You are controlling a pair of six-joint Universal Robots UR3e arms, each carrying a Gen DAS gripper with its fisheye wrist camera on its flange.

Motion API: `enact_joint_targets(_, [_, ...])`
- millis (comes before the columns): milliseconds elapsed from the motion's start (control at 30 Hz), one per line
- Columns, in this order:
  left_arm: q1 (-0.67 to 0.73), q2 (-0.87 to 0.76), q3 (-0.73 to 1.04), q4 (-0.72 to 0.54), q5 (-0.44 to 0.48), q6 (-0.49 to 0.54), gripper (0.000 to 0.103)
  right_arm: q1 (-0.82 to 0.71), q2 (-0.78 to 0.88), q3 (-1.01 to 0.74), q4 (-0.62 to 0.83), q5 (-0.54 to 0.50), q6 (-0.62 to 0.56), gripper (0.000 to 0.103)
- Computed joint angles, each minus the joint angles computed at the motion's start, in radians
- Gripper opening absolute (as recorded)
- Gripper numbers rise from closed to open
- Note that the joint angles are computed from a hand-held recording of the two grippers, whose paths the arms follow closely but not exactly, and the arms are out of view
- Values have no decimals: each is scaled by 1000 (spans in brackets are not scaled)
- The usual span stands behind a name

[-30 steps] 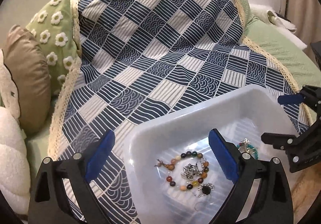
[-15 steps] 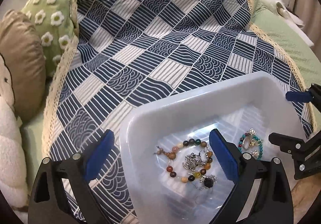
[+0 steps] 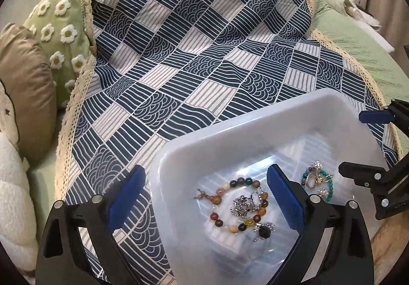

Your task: Organize jewelry

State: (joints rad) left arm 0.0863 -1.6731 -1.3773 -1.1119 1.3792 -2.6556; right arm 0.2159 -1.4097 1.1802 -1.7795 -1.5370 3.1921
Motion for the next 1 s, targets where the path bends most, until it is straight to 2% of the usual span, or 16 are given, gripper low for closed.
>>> enact_joint_targets(167, [8, -9, 14, -19, -19, -3, 94, -1, 0, -2, 0, 6, 8, 95])
enact_joint_targets(267, [28, -26, 44, -65, -50, -21, 94, -17, -8, 4, 10, 53, -1, 95])
enact_joint_targets(467, [38, -36, 50, -70, -43, -33, 94, -11, -19, 9, 5, 70, -11, 95])
enact_joint_targets(833, [-4, -21, 6, -8, 7, 2, 95, -32, -35, 33, -1, 81, -4, 95])
enact_joint_targets(933, [-34, -15, -25, 64, 87, -3, 95, -38, -37, 38, -2, 84, 0, 95])
enact_joint_targets(1000, [-36, -17, -24, 67, 93, 0, 95, -38, -37, 38, -2, 83, -3, 95])
